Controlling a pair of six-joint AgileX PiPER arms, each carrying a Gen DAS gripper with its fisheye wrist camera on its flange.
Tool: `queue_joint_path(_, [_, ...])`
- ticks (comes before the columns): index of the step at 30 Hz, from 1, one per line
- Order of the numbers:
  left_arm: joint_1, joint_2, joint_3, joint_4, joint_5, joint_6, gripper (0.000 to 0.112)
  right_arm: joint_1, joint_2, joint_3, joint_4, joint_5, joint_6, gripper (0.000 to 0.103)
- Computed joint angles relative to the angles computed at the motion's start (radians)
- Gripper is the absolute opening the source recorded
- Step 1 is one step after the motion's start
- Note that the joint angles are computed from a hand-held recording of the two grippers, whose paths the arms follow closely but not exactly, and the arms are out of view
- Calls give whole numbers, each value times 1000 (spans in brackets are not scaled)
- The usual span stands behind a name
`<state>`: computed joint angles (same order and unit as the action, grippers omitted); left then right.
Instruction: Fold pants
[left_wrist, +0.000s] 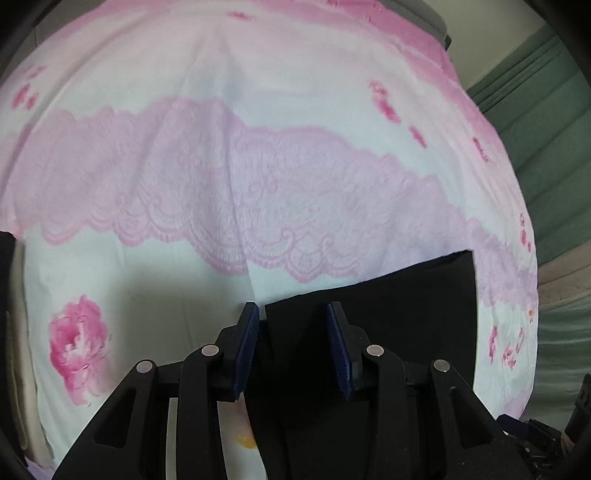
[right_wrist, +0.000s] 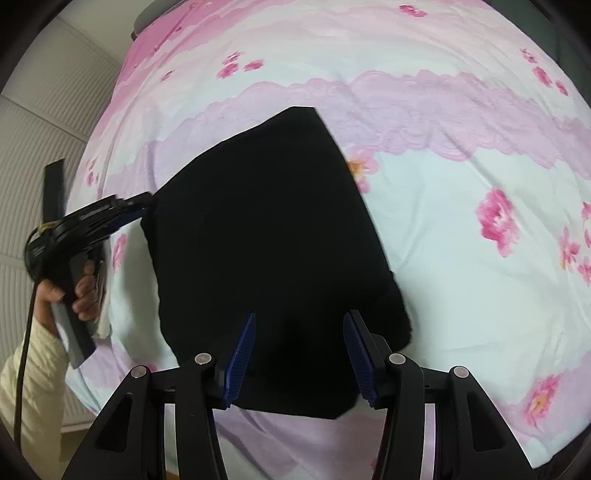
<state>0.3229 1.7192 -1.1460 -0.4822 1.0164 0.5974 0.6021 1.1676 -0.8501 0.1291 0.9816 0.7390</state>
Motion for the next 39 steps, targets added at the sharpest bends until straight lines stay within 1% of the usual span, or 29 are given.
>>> queue_joint_path(2, [0, 3, 11, -4, -7, -4, 36, 9, 19, -9, 2, -5, 2, 51])
queue_joint_path(3, [4, -3, 21, -13, -14, -3, 16, 12, 23, -10, 1, -6, 8, 51])
queue_joint_path(4, [9, -11, 25, -16, -12, -9, 10, 11, 27, -10, 3, -8, 6, 51])
queue_joint_path(8, [80, -73, 46, -94, 20, 63, 8, -5, 23, -1, 12, -6, -3, 51])
queue_joint_path(11, [113, -102, 51, -101, 30, 89, 8, -10, 10, 6, 7, -2, -1, 51])
queue_joint_path(14, [64, -84, 50, -5, -19, 36, 8, 3, 5, 10, -8, 7, 15, 51])
queue_joint_path(16, [8, -67, 61, 83, -60, -44, 10, 8, 9, 15, -7, 6, 15, 51])
queue_joint_path(17, [-16, -69, 65, 123, -73, -74, 14, 11, 11, 17, -8, 8, 21, 51])
queue_joint_path(18, [-49, -82, 75, 183, -99, -118, 24, 13, 9, 19, -13, 10, 28, 51])
queue_joint_path(19, [-92, -109, 88, 259, -127, -181, 31, 13, 1, 25, -16, 12, 33, 51])
queue_joint_path(20, [-117, -130, 99, 303, -144, -221, 53, 13, -15, 36, -21, 13, 43, 51])
queue_joint_path(21, [-141, -168, 117, 343, -165, -253, 67, 13, -34, 47, -30, 18, 55, 51])
queue_joint_path(23, [-177, -248, 150, 368, -191, -238, 68, 11, -87, 79, -62, 50, 89, 51])
queue_joint_path(26, [-289, -345, 175, 462, -205, -243, 68, -32, -182, 147, -62, 83, 79, 51])
queue_joint_path(29, [-367, -348, 124, 410, -161, -194, 68, -113, -266, 217, -40, 110, 35, 51])
queue_joint_path(31, [-423, -290, 54, 354, -129, -172, 69, -177, -303, 258, -13, 112, -16, 51])
queue_joint_path(33, [-456, -220, -14, 323, -103, -148, 69, -253, -327, 301, 31, 87, -98, 51])
queue_joint_path(34, [-492, -164, -65, 327, -94, -154, 69, -260, -334, 314, 39, 72, -112, 51])
queue_joint_path(37, [-604, -4, -209, 400, -62, -207, 69, -318, -306, 355, 101, -15, -224, 49])
queue_joint_path(39, [-658, 64, -277, 425, -38, -236, 68, -349, -271, 372, 141, -64, -282, 48])
